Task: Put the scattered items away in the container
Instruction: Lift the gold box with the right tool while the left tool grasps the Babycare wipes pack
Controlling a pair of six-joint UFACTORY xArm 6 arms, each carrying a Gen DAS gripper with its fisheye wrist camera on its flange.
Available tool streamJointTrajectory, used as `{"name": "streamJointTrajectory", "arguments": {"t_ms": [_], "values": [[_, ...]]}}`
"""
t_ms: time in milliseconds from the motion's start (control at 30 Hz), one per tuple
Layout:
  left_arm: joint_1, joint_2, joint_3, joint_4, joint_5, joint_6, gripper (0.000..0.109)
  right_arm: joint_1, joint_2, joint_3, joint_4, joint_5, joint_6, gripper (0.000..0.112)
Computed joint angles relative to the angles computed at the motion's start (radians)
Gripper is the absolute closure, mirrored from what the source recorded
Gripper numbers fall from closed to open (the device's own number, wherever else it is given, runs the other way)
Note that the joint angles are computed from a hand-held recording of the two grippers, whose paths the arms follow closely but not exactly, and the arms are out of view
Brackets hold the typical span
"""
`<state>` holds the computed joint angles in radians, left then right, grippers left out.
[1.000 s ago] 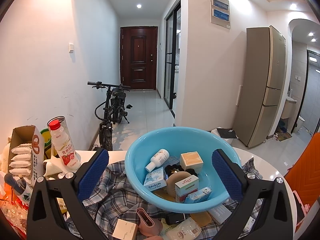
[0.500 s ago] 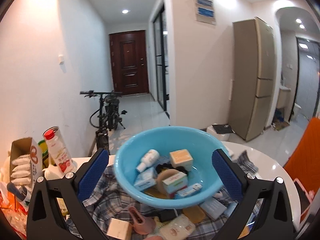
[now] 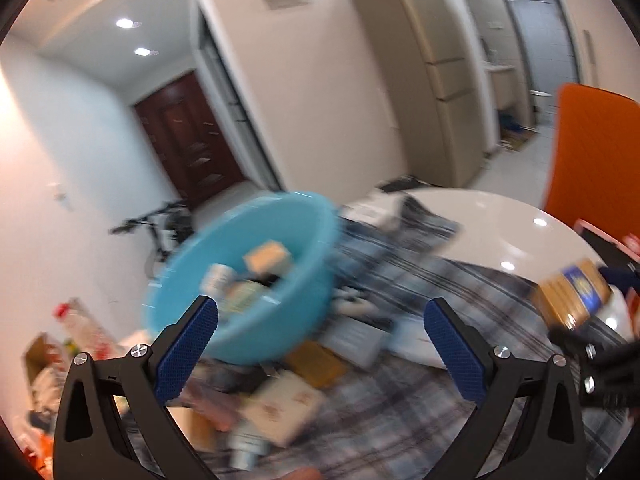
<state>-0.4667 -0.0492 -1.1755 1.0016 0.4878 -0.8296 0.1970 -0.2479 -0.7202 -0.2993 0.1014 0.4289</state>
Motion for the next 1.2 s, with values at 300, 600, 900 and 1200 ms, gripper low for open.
{"name": "streamJointTrajectory", "arguments": {"t_ms": [300, 600, 900, 1200], "values": [[-0.011, 0.158, -0.042, -0.279, -0.09, 0.241, 0.006, -0.012, -0.018, 0.056, 0.246, -0.042, -0.209, 0.019], [0.006, 0.279, -0.114, -0.91, -0.124, 0.824, 0.006, 0.003, -0.005, 0.055, 0.43, -0.06, -0.367, 0.019], [0.004, 0.335, -0.166, -1.09, -0.066, 1.076, 0.006, 0.003, 0.013, 0.041, 0.485, -0.062, -0.414, 0.019], [-0.005, 0.297, -0.119, -1.136, -0.077, 1.17, 0.032, -0.005, 0.03, 0.031, 0.502, -0.057, -0.422, 0.019]]}}
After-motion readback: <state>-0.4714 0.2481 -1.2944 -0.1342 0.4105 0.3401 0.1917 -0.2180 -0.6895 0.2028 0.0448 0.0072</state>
